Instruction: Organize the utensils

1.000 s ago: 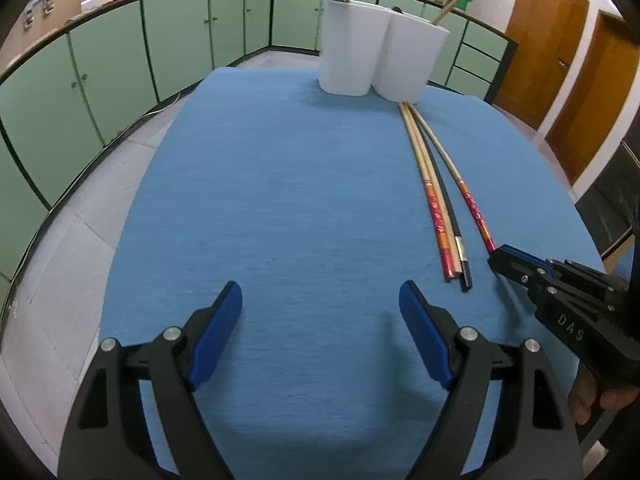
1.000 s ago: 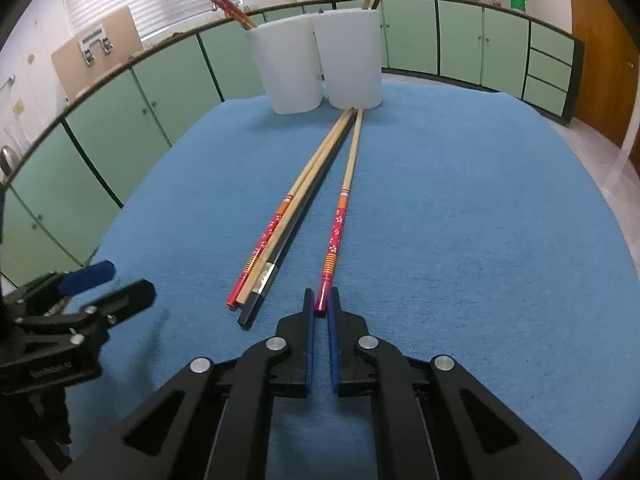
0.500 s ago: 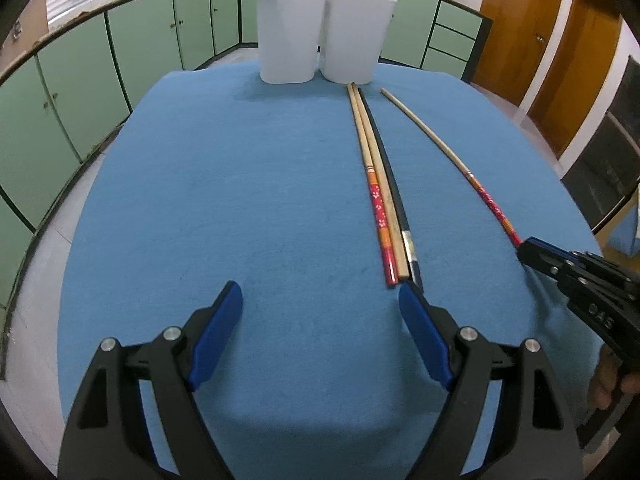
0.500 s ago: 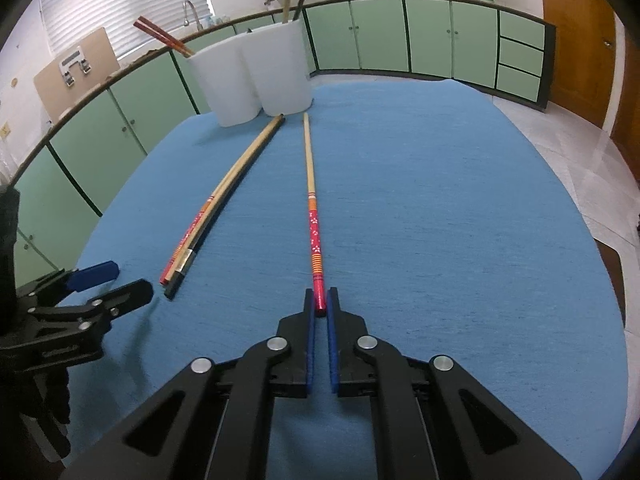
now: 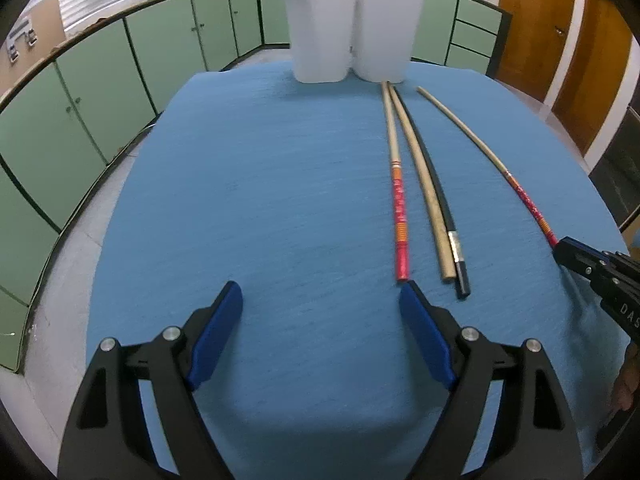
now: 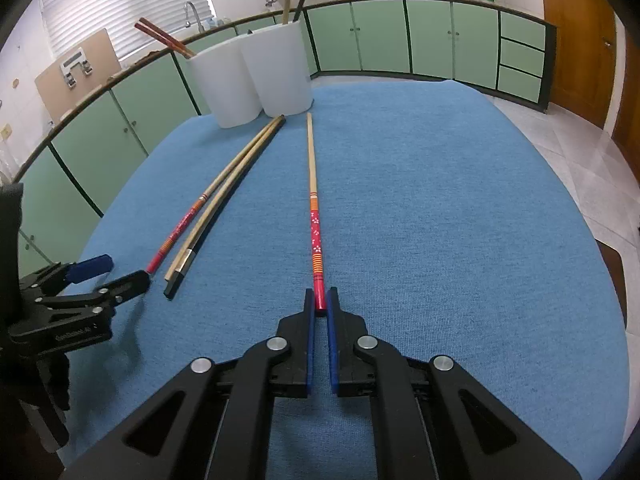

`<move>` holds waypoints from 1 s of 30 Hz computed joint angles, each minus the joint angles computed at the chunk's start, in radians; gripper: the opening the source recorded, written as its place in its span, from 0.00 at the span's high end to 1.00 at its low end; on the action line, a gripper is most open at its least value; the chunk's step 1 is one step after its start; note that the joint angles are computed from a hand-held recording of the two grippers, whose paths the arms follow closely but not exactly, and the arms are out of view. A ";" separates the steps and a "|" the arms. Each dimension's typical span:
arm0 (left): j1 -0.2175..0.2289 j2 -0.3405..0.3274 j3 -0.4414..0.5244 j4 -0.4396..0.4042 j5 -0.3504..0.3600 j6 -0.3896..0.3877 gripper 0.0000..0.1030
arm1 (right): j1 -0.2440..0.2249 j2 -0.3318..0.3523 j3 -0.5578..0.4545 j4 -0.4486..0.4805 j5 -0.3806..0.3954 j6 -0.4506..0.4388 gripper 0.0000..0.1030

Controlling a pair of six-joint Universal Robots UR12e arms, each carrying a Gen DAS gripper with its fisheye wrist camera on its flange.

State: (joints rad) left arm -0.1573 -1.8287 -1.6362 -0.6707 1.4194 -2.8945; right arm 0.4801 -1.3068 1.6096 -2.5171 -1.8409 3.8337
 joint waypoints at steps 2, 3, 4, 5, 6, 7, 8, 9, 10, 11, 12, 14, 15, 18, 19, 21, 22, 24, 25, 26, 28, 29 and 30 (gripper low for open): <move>0.004 0.003 -0.003 0.003 -0.018 -0.002 0.25 | -0.001 -0.002 0.005 -0.009 0.005 -0.005 0.94; 0.005 0.003 -0.003 0.002 -0.026 -0.002 0.25 | -0.002 -0.004 0.008 -0.014 0.007 -0.007 0.94; 0.004 0.002 -0.003 0.001 -0.029 -0.002 0.28 | -0.003 -0.006 0.012 -0.021 0.013 -0.010 0.94; 0.003 0.000 -0.003 0.008 -0.030 -0.002 0.29 | -0.004 -0.007 0.015 -0.026 0.018 -0.013 0.94; 0.002 -0.001 -0.003 0.013 -0.033 0.001 0.32 | -0.006 -0.009 0.018 -0.029 0.023 -0.021 0.94; 0.002 -0.003 -0.002 0.016 -0.041 0.003 0.35 | -0.006 -0.011 0.019 -0.029 0.026 -0.026 0.94; 0.002 -0.003 -0.002 0.018 -0.050 0.003 0.36 | -0.006 -0.012 0.020 -0.028 0.027 -0.035 0.94; 0.001 -0.004 -0.002 0.020 -0.060 0.003 0.36 | -0.006 -0.013 0.020 -0.026 0.026 -0.045 0.94; 0.000 -0.004 -0.003 0.024 -0.063 0.003 0.36 | -0.005 -0.013 0.021 -0.025 0.026 -0.051 0.94; -0.003 -0.006 -0.005 0.033 -0.060 0.004 0.37 | -0.006 -0.014 0.022 -0.028 0.028 -0.057 0.94; -0.005 -0.007 -0.006 0.041 -0.058 0.004 0.38 | -0.007 -0.015 0.024 -0.032 0.032 -0.058 0.94; -0.006 -0.008 -0.009 0.051 -0.060 0.001 0.39 | -0.010 -0.016 0.027 -0.038 0.039 -0.060 0.94; -0.007 -0.008 -0.010 0.056 -0.061 0.001 0.42 | -0.010 -0.016 0.027 -0.038 0.041 -0.064 0.93; -0.008 -0.011 -0.010 0.063 -0.064 0.001 0.43 | -0.011 -0.013 0.023 -0.038 0.045 -0.078 0.91; -0.006 -0.009 -0.013 0.065 -0.068 0.002 0.45 | -0.011 -0.012 0.022 -0.039 0.047 -0.080 0.90; -0.003 -0.009 -0.013 0.065 -0.077 -0.002 0.48 | -0.012 -0.012 0.024 -0.047 0.056 -0.088 0.86; 0.000 -0.008 -0.012 0.060 -0.083 -0.004 0.49 | -0.011 -0.013 0.023 -0.043 0.054 -0.096 0.86; 0.005 -0.004 -0.016 0.054 -0.090 -0.003 0.49 | -0.010 -0.014 0.023 -0.039 0.055 -0.113 0.85; 0.008 0.000 -0.020 0.053 -0.091 0.000 0.49 | -0.009 -0.016 0.024 -0.037 0.057 -0.124 0.84; 0.009 0.002 -0.022 0.053 -0.093 0.003 0.48 | -0.009 -0.018 0.025 -0.036 0.057 -0.133 0.84; 0.014 0.006 -0.027 0.053 -0.100 0.007 0.48 | -0.010 -0.020 0.029 -0.037 0.059 -0.138 0.84; 0.015 0.005 -0.027 0.053 -0.102 0.005 0.48 | -0.011 -0.021 0.030 -0.039 0.062 -0.138 0.84; 0.014 0.005 -0.026 0.052 -0.101 0.003 0.48 | -0.012 -0.020 0.029 -0.040 0.064 -0.137 0.84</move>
State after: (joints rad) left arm -0.1432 -1.8240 -1.6619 -0.6184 1.3180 -2.8918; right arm 0.4685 -1.3267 1.6386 -2.5568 -1.7767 3.6970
